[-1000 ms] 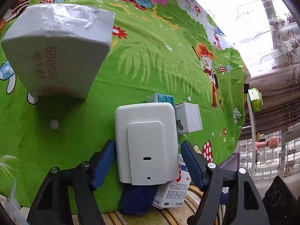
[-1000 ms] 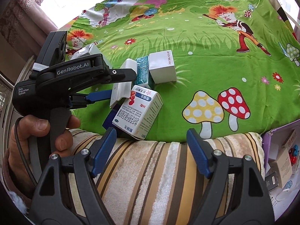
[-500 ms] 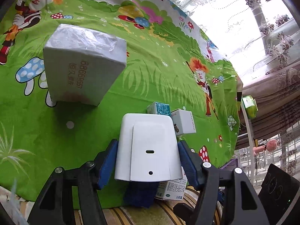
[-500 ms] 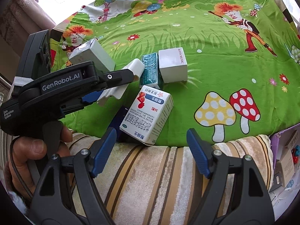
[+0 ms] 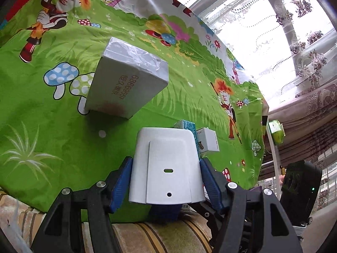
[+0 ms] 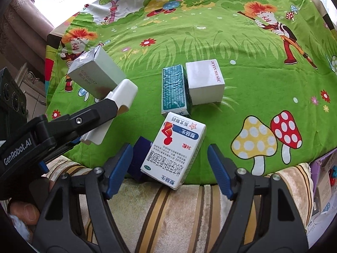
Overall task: Organize rigid objects
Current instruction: 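Grasp the white plastic plate with the left tool while the right grasps the white medicine box, then carry the white plate and medicine box over to the storage box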
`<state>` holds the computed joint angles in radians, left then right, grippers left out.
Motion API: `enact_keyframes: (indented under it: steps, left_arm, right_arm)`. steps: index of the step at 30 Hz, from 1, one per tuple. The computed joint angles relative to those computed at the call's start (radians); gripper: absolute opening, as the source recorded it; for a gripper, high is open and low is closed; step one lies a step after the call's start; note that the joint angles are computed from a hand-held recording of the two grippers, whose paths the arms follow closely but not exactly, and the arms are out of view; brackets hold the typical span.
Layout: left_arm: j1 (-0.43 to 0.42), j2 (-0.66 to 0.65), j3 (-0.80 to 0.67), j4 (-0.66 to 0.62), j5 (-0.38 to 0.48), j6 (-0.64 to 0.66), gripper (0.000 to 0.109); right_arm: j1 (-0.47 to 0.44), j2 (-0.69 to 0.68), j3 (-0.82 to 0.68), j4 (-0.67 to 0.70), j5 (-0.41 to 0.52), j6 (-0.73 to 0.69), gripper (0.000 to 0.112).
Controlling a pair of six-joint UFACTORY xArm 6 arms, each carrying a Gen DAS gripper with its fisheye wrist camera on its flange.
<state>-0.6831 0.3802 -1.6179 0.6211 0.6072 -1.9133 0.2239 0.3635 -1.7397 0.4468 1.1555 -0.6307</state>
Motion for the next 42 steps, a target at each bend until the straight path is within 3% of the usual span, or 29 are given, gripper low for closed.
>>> enact_keyframes:
  steps: [2, 5, 13, 25, 34, 42]
  left_arm:
    - [-0.001, -0.001, 0.0, 0.009, 0.002, -0.01, 0.065]
    - [-0.004, -0.004, 0.003, 0.016, 0.005, -0.015, 0.065]
    - [-0.009, -0.02, 0.02, 0.058, -0.003, -0.042, 0.065]
    - [-0.036, -0.006, -0.019, 0.09, 0.02, -0.046, 0.065]
    - [-0.072, 0.107, -0.195, 0.019, 0.049, 0.075, 0.065]
    - [-0.104, 0.279, -0.467, -0.096, 0.102, 0.242, 0.065]
  right_arm:
    - [0.008, 0.013, -0.013, -0.014, -0.002, 0.011, 0.073]
    - [0.014, 0.033, -0.031, -0.046, 0.005, 0.033, 0.058]
    - [-0.007, 0.015, -0.006, 0.013, -0.007, 0.003, 0.046]
    - [-0.058, -0.064, 0.072, 0.117, -0.036, -0.095, 0.045]
    - [-0.155, -0.117, 0.1, 0.209, -0.009, -0.182, 0.045]
    - [-0.282, -0.116, 0.073, 0.255, 0.063, -0.237, 0.044]
